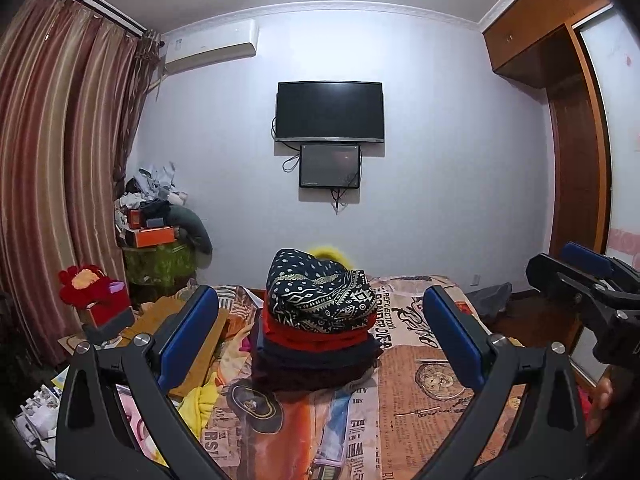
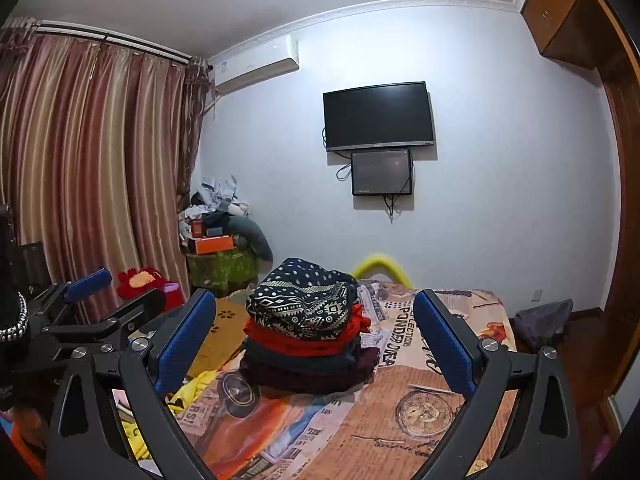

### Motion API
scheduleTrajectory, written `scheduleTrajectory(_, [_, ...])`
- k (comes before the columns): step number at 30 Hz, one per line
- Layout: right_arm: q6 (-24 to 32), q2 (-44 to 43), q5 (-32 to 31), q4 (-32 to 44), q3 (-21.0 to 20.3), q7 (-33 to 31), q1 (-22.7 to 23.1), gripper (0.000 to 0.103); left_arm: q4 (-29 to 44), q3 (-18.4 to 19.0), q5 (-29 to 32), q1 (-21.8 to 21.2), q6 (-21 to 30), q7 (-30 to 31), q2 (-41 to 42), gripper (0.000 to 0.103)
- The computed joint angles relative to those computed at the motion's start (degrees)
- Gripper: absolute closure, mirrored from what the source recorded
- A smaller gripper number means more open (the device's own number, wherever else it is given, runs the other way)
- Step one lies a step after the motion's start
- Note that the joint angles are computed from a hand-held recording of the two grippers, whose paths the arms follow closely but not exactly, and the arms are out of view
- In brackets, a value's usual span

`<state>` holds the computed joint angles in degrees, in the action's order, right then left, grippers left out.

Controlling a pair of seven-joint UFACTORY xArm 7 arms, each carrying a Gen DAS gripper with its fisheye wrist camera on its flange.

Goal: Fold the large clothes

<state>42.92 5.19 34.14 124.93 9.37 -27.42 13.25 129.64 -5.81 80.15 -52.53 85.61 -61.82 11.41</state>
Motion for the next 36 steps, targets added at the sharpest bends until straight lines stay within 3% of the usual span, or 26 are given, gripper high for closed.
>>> scheduleTrajectory(36, [-0.12, 0.28, -2.22, -0.07, 0.02, 2.97, 0.21, 0.005, -2.02, -1.55, -3.76, 3.08, -3.62, -0.27, -1.41, 0.000])
